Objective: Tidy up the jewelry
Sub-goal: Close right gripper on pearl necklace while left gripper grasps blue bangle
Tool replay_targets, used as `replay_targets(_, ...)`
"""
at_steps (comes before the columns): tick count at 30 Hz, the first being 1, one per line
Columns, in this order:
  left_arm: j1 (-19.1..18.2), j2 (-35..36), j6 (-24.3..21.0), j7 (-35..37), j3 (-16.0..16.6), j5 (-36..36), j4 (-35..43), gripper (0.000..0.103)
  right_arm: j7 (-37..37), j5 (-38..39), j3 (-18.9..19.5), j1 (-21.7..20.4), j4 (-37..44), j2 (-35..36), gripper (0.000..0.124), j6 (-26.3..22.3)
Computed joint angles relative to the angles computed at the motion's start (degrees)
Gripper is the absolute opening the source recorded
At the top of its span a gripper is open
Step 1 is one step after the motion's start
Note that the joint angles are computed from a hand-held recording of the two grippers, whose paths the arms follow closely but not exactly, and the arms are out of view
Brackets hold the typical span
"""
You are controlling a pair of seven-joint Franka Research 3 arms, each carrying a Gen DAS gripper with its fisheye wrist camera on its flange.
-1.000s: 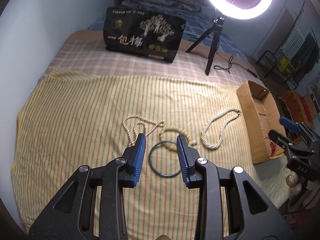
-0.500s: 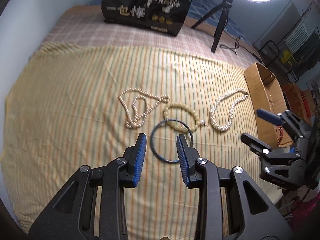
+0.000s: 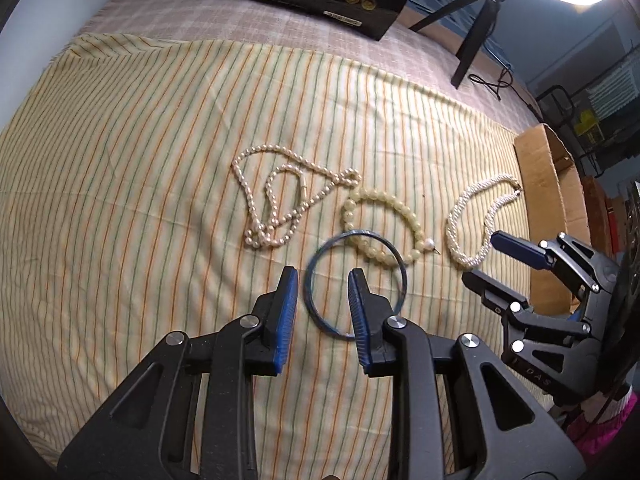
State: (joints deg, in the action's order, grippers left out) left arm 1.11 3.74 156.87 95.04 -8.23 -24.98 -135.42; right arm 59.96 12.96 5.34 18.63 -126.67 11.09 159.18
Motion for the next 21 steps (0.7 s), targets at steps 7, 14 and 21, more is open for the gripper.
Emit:
replay_targets(7,0.33,2.03,-0.45,-1.77,-0.24,2.77,1.55,0.026,1.07,-1.35,-0.35,0.36,2.19,2.22,0.041,-1.15)
replay_targets(14,0.56,3.94,-0.62,-4.03,-0.78,6.99,2.75,0.024,1.75,-2.63,-0.66,0.60,3.75,4.35,0.039,-1.57)
replay_targets(21,0.92,5.04,0.64,-5.83,-1.22,9.94,2.70,0.015,3.10,-5.34,-1.42,1.59,3.91,5.19,0.034,-1.06)
